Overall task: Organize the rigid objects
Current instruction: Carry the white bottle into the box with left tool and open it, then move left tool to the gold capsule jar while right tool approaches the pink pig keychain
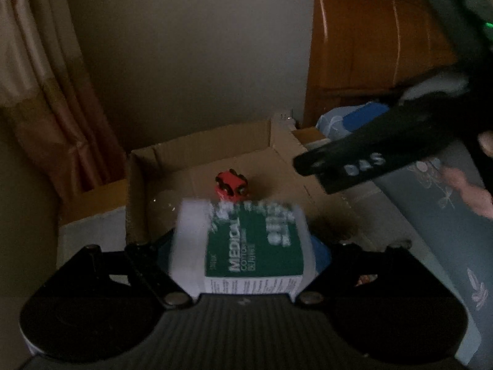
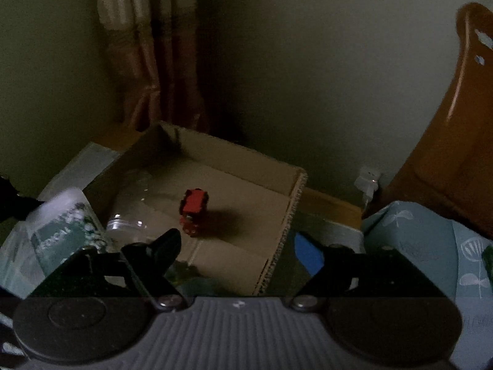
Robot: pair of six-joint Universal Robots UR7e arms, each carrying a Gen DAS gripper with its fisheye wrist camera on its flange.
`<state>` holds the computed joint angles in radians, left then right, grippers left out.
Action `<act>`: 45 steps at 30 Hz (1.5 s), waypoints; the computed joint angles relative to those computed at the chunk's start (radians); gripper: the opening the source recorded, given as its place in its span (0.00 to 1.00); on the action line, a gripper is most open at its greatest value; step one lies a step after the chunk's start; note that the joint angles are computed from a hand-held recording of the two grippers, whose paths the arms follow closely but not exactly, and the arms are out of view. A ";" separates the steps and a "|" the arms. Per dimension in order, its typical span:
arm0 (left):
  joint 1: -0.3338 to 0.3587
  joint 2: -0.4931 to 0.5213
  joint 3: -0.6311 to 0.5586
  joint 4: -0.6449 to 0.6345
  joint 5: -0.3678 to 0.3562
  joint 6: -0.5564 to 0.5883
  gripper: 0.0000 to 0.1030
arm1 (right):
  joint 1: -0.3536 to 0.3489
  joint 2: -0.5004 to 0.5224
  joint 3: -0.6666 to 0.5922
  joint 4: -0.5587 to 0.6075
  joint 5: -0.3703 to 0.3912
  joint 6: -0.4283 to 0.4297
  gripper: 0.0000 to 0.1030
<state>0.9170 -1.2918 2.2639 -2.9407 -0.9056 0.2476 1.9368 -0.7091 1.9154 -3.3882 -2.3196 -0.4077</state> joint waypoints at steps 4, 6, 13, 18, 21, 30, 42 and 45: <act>0.000 0.027 0.010 -0.094 0.044 -0.011 0.96 | -0.005 -0.013 0.025 -0.005 0.014 0.015 0.85; 0.009 0.007 0.011 -0.063 0.024 -0.037 0.96 | -0.004 -0.019 0.042 -0.011 0.019 0.017 0.85; 0.000 -0.039 0.061 -0.070 0.028 -0.055 0.96 | 0.018 -0.034 0.116 -0.048 0.049 0.031 0.85; -0.031 -0.086 0.131 -0.104 0.045 -0.036 0.97 | 0.033 -0.047 0.187 -0.108 0.065 0.056 0.86; -0.053 -0.106 0.180 -0.152 0.064 -0.037 0.97 | 0.039 -0.052 0.237 -0.170 0.069 0.062 0.88; -0.062 -0.111 0.281 -0.224 0.087 -0.113 0.97 | 0.024 -0.017 0.371 -0.386 0.077 0.086 0.91; 0.010 0.007 0.323 -0.368 0.083 -0.131 0.97 | -0.063 0.104 0.504 -0.658 0.052 0.116 0.91; 0.021 0.048 0.313 -0.404 0.086 -0.124 0.97 | -0.074 0.140 0.517 -0.714 0.059 0.112 0.91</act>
<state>0.9383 -1.2433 2.5773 -3.3442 -0.8196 0.1236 1.8626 -0.5696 2.4324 -4.1020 -2.2607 -0.2954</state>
